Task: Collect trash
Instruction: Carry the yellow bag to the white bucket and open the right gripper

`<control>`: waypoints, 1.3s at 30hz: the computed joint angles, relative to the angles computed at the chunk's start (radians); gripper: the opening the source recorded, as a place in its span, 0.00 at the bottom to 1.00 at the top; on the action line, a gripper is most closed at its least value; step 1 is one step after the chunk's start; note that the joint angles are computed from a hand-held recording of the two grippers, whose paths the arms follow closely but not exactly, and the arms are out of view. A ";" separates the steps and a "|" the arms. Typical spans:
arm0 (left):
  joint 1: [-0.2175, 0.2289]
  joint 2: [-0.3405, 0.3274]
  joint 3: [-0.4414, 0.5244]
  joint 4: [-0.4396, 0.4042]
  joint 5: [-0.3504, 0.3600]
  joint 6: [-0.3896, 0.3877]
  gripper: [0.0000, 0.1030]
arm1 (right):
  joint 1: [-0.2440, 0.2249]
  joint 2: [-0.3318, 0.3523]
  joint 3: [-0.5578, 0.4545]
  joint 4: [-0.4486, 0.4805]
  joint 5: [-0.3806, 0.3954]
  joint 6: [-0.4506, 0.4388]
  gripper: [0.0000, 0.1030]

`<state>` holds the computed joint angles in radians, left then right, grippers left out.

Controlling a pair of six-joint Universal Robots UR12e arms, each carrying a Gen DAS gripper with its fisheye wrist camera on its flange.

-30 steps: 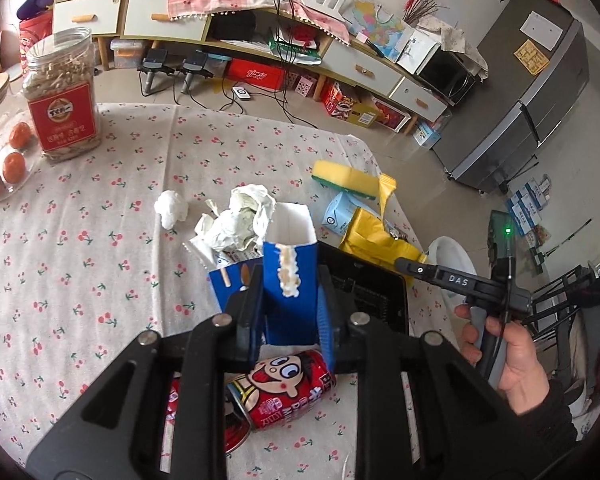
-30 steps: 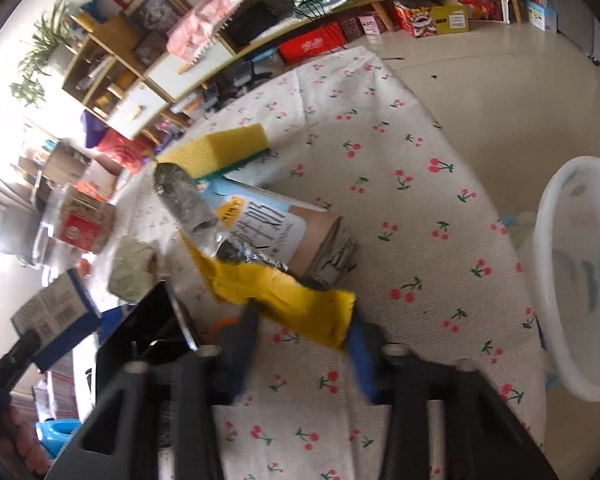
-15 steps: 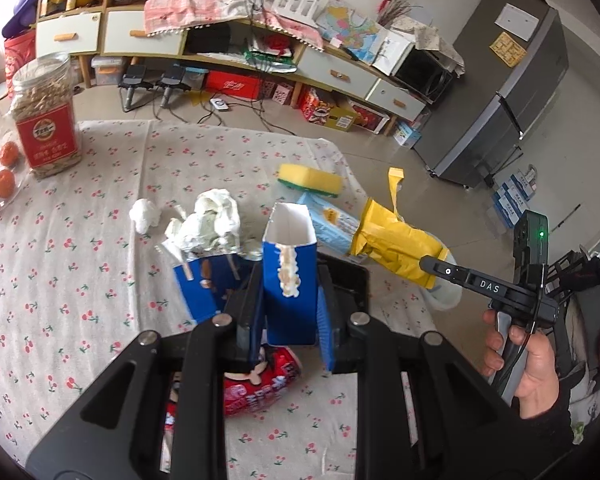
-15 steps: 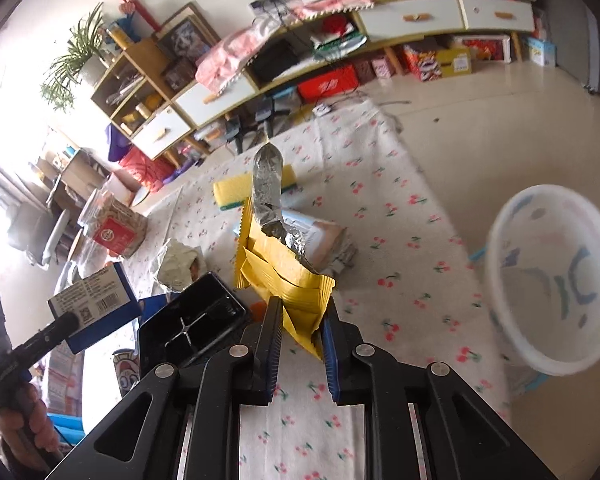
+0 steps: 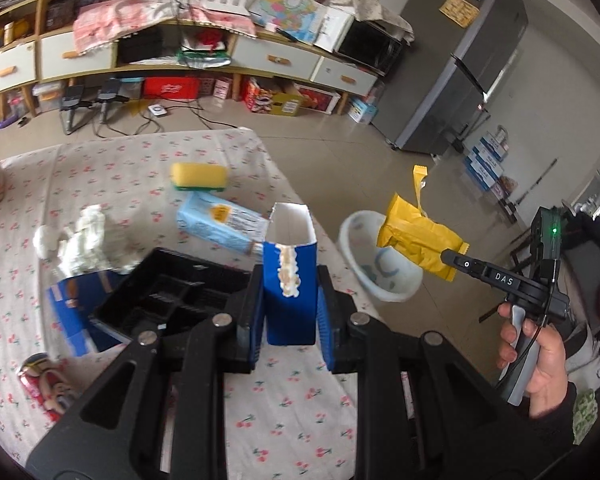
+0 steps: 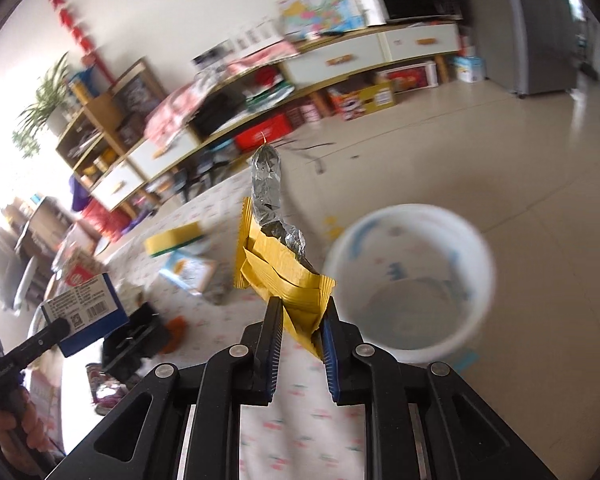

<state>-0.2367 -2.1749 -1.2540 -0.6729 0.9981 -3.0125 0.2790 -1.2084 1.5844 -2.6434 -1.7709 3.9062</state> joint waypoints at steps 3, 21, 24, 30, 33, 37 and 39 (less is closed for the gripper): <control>-0.027 -0.020 0.034 -0.032 -0.006 0.027 0.24 | -0.017 -0.038 0.056 0.001 -0.018 0.043 0.19; -0.170 -0.161 0.208 -0.105 0.097 0.114 0.24 | -0.089 -0.119 0.192 0.020 0.001 0.152 0.19; -0.185 -0.172 0.224 -0.122 0.118 0.128 0.24 | -0.086 -0.110 0.178 0.025 -0.001 0.130 0.19; -0.195 -0.190 0.260 -0.151 0.151 0.136 0.34 | -0.074 -0.094 0.152 0.063 -0.031 0.109 0.19; -0.190 -0.182 0.247 -0.120 0.148 0.095 0.62 | -0.072 -0.091 0.146 0.080 -0.043 0.103 0.19; -0.179 -0.160 0.222 -0.108 0.156 0.092 0.67 | -0.072 -0.086 0.140 0.097 -0.043 0.106 0.19; -0.171 -0.150 0.211 -0.104 0.157 0.085 0.69 | -0.072 -0.082 0.134 0.105 -0.045 0.104 0.19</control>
